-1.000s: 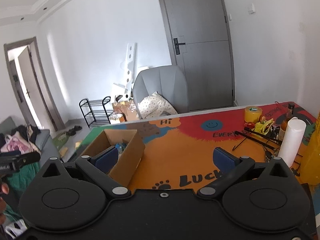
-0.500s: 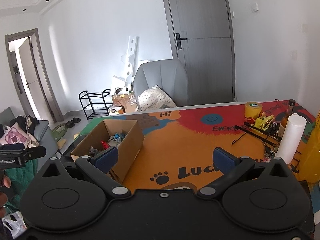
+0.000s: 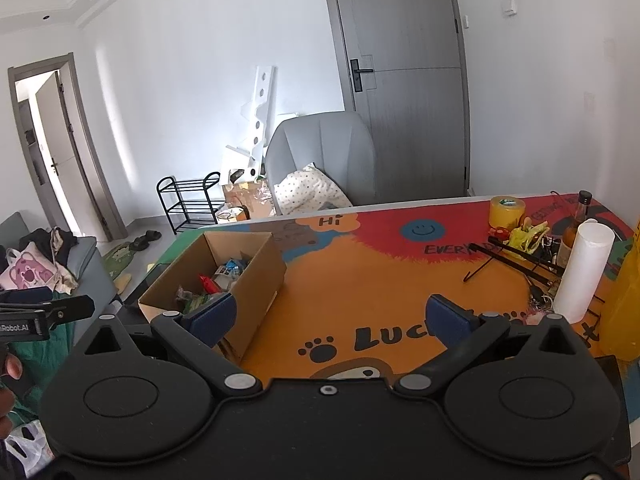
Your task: Organize snacks
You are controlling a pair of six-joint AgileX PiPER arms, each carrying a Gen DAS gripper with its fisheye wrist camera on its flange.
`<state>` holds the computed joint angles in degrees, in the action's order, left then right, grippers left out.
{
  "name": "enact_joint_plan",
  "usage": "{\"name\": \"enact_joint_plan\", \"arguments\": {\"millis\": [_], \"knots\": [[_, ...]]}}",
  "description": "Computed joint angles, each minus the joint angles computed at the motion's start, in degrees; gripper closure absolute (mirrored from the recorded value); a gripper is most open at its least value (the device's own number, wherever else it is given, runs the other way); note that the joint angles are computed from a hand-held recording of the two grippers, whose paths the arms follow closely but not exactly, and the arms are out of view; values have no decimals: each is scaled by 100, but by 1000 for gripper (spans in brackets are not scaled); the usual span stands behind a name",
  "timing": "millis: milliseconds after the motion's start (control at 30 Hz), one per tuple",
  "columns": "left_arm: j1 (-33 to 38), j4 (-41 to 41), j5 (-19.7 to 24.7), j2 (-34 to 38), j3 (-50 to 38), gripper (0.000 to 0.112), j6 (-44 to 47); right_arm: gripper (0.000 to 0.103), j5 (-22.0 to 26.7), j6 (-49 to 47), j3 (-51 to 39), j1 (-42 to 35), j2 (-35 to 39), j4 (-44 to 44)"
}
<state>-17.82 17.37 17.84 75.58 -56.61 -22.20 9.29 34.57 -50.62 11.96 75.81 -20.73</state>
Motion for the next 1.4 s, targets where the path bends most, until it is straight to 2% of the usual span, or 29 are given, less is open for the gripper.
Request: {"name": "enact_joint_plan", "arguments": {"millis": [167,567,667,1400], "knots": [[56,-372,8,68,-45,9,356,0,6,-284,-13,-40,30,290],[-17,-34,25,145,-70,9,-7,0,57,-426,-38,-27,59,386],[-40,-18,29,136,-50,9,-25,0,50,-839,-46,-79,75,806],[-53,-179,11,145,-25,9,195,0,169,-880,-91,-36,119,772]]}}
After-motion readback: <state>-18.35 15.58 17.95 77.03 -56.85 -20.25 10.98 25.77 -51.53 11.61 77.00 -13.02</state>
